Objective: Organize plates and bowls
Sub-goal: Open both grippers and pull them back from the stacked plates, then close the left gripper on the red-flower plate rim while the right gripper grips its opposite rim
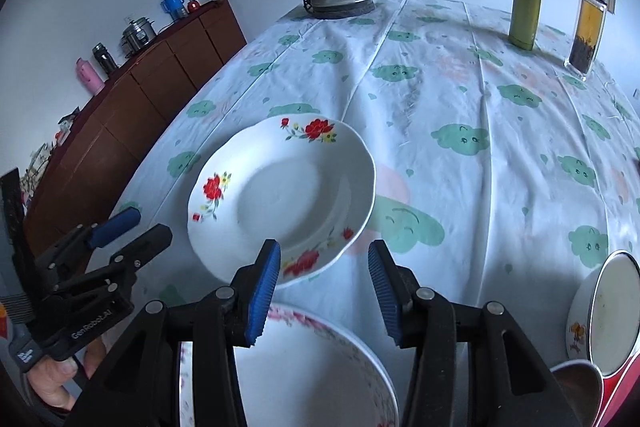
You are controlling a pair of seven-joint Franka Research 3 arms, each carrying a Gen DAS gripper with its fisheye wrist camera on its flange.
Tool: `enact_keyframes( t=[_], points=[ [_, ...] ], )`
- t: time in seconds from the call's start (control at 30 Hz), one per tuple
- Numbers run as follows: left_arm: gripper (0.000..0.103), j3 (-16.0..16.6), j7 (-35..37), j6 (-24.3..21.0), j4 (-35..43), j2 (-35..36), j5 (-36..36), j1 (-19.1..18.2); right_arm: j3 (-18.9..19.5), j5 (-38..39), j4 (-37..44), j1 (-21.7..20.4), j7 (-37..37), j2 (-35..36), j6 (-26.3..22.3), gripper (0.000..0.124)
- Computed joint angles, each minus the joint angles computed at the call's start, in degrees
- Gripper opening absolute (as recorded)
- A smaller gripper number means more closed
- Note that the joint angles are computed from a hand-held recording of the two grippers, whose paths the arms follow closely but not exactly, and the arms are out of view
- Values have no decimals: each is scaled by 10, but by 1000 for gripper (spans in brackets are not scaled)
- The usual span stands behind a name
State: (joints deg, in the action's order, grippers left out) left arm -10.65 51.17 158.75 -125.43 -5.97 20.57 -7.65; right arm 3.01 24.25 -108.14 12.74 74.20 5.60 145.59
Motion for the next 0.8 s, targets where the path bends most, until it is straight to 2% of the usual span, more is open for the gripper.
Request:
enact_keyframes(
  t=[0.1,0.4,0.8],
  points=[
    [60,7,38,-3,17,18,-41,-5,-2,-4,36,-1,16,25,-27,48],
    [60,9,68,-15,53,56,-77,0,-5,-28,124,-7,62,94,-83,48],
    [60,8,83,-36,96,93,-84,4,-9,-63,177,-5,99,139,-107,48]
  ],
)
